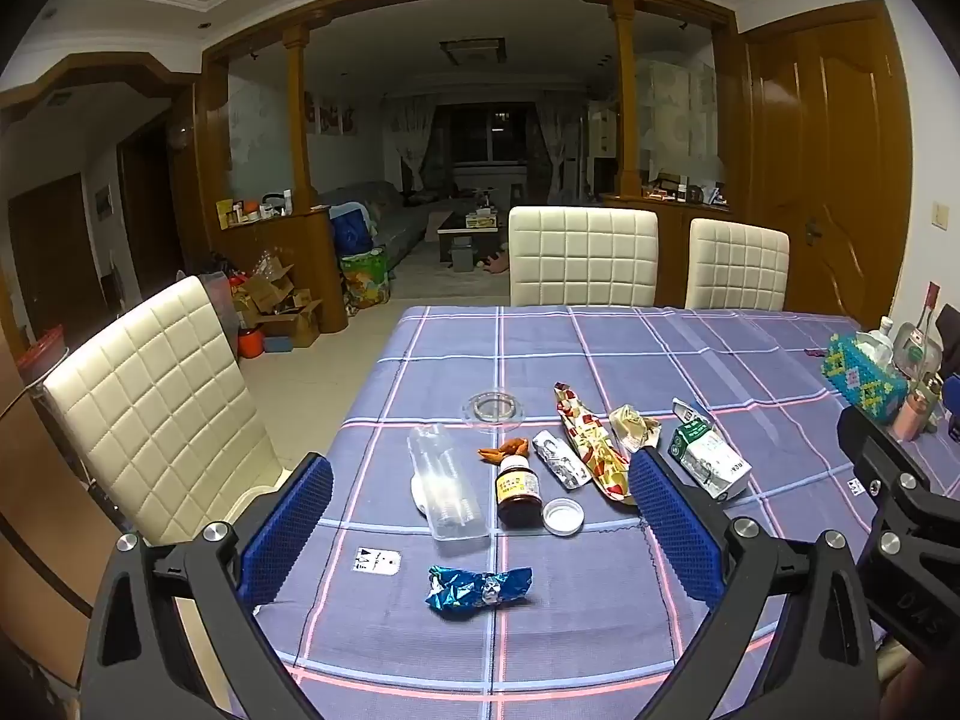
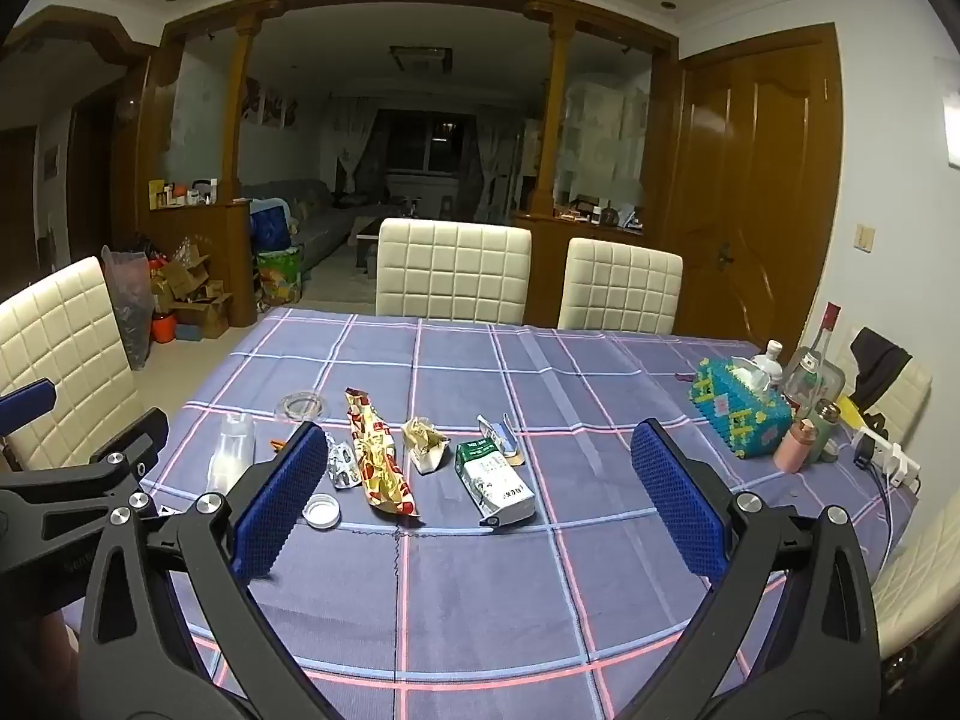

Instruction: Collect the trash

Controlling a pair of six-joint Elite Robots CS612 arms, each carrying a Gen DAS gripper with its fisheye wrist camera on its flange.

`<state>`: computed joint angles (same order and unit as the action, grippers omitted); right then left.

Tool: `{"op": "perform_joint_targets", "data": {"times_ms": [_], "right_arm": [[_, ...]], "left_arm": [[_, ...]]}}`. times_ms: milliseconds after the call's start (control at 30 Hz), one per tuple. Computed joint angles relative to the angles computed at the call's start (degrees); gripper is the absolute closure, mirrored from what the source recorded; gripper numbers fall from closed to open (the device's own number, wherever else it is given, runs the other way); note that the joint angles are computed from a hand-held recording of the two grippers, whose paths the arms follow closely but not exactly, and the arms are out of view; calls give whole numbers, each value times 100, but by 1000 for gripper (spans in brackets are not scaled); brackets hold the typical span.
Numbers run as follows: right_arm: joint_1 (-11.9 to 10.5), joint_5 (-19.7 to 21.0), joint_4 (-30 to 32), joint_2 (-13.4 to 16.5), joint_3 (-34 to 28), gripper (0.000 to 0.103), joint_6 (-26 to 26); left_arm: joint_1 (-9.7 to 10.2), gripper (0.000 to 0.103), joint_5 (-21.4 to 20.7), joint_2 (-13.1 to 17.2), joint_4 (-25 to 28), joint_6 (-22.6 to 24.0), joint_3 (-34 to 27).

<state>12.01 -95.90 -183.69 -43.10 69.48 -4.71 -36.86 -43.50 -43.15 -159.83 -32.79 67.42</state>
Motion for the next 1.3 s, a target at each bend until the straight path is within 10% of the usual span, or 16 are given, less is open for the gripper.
{"op": "perform_joint_targets", "data": {"times_ms": [1300], "right_arm": [[10,-10,70,6,17,3,5]], "left_arm": [[3,6,-74,1,-31,5,20]]}}
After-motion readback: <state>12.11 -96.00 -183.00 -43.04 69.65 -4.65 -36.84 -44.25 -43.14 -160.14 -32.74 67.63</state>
